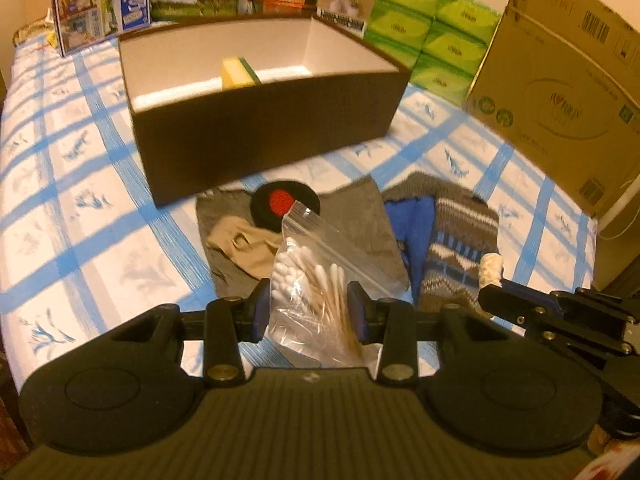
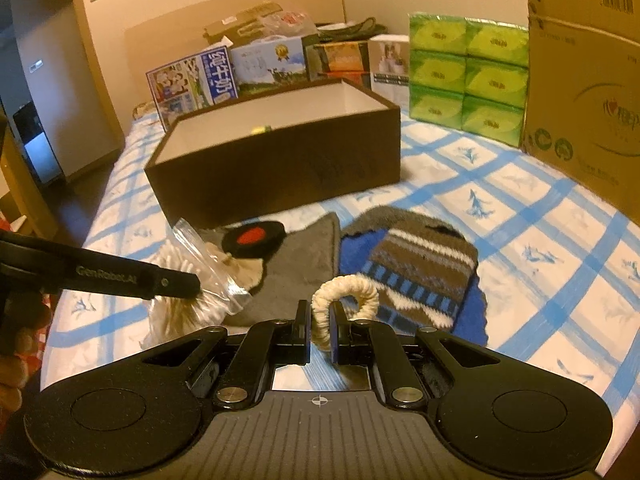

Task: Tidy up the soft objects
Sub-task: 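Carry the swab bag and hair tie into the brown box and release both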

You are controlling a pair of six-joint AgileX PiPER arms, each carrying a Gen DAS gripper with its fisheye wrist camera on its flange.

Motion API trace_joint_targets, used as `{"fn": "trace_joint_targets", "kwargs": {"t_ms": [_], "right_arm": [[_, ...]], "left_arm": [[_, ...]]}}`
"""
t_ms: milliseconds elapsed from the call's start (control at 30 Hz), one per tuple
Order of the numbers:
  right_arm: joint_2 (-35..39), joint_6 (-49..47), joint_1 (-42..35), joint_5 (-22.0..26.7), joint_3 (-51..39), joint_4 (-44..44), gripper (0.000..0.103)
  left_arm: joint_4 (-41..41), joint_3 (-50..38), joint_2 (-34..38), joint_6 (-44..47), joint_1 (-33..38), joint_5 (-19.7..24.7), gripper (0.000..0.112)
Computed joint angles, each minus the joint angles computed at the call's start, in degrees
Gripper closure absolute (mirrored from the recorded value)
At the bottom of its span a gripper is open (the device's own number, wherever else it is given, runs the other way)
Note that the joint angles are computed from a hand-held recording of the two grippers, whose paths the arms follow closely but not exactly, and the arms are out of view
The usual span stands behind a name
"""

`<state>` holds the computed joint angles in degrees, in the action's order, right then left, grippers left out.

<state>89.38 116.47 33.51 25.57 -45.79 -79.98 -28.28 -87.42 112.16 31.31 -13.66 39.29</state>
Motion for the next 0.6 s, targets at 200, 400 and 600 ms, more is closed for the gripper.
{"fn": "trace_joint_targets", "kwargs": {"t_ms": [200, 400, 600], "right_arm": [[-0.54, -2.90, 0.11, 0.50, -2.37, 0.20, 0.094], [-0.11, -6.82, -0.66, -0.43, -6.06, 0.61, 0.094], [2.20, -12.26, -2.92, -3.36, -11.76, 1.33, 0.094]], "left_arm": [[-2.12, -0.58, -2.11, 1.90, 1.90, 0.19, 0.076], [-1.98, -3.96, -2.17, 1.32, 3.01, 1.21, 0.076], [-0.87, -9.63, -0.43, 0.27, 3.73, 2.22, 0.076]]}}
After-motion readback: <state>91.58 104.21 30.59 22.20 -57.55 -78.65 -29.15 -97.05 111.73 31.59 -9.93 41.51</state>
